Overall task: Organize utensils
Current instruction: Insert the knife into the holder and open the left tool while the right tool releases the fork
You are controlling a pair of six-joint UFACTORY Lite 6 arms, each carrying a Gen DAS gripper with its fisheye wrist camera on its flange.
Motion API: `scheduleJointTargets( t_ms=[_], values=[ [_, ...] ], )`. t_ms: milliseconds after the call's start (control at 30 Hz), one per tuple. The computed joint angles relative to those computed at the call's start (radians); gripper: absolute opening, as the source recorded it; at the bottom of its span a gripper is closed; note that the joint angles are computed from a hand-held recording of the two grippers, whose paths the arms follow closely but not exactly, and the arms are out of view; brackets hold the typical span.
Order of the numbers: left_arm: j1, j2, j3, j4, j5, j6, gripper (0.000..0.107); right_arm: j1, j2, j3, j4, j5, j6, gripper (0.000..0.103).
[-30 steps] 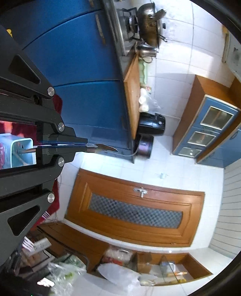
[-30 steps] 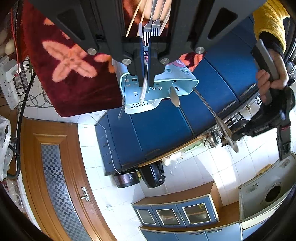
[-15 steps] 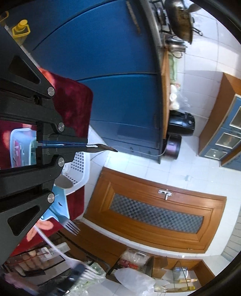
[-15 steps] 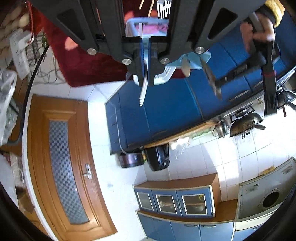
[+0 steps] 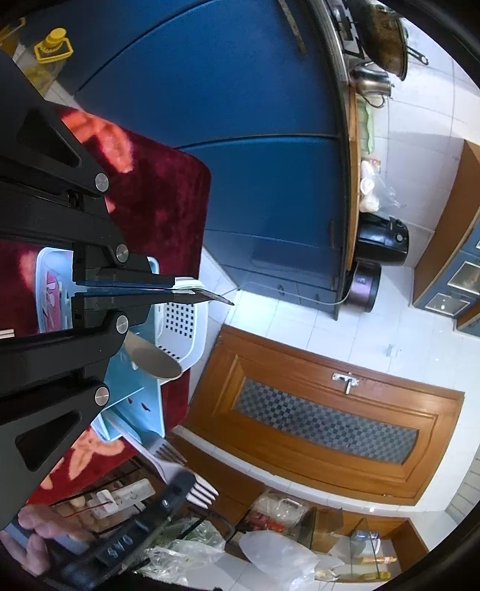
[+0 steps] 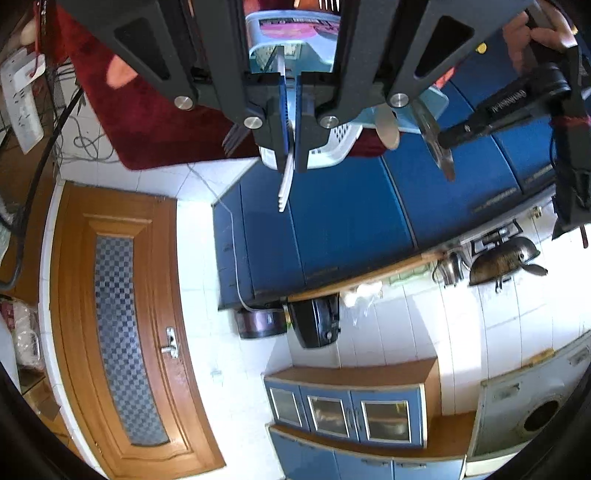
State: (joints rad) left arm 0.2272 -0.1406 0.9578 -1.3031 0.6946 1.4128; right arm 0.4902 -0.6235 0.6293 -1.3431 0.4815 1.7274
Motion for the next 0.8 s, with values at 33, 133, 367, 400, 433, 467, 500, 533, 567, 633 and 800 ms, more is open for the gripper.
scheduleJointTargets(
  t_ms=[33,133,367,400,433,467,500,533,567,633,800],
  values=[
    [-0.002,-0.005,-0.012,-0.018,-0.005,0.021,0.001,-0.007,0.006,-0.005,0.002,-0.009,0.003,0.004],
    [-0.006,-0.018,-0.034,-0.042,-0.01,0.059,0.001,-0.032,0.001,-0.028,0.023,-0.046,-0.004,0.005],
    [-0.018,-0.033,-0.037,0.006,-0.005,0.025,0.008,-0.076,-0.017,-0.048,0.117,-0.133,-0.074,0.011],
    [-0.016,-0.029,-0.03,0.017,0.003,0.013,0.011,-0.083,-0.027,-0.051,0.136,-0.148,-0.091,0.014],
    [-0.013,-0.027,-0.025,0.026,0.015,-0.001,0.013,-0.086,-0.04,-0.054,0.152,-0.158,-0.104,0.02],
    [-0.011,-0.033,-0.028,0.031,0.023,-0.009,0.015,-0.084,-0.05,-0.057,0.155,-0.163,-0.105,0.024],
    [-0.006,-0.036,-0.027,0.037,0.032,-0.019,0.019,-0.086,-0.077,-0.063,0.18,-0.172,-0.128,0.025],
    [-0.002,-0.04,-0.026,0.043,0.04,-0.027,0.022,-0.081,-0.093,-0.065,0.194,-0.169,-0.138,0.026],
    [0.005,-0.046,-0.027,0.046,0.049,-0.031,0.026,-0.072,-0.105,-0.062,0.206,-0.16,-0.148,0.026],
    [0.019,-0.063,-0.029,0.055,0.069,-0.038,0.03,-0.052,-0.14,-0.063,0.246,-0.131,-0.181,0.026],
    [0.064,-0.118,-0.041,0.09,0.125,-0.057,0.037,0.028,-0.212,-0.058,0.328,-0.031,-0.237,0.03]
  ],
)
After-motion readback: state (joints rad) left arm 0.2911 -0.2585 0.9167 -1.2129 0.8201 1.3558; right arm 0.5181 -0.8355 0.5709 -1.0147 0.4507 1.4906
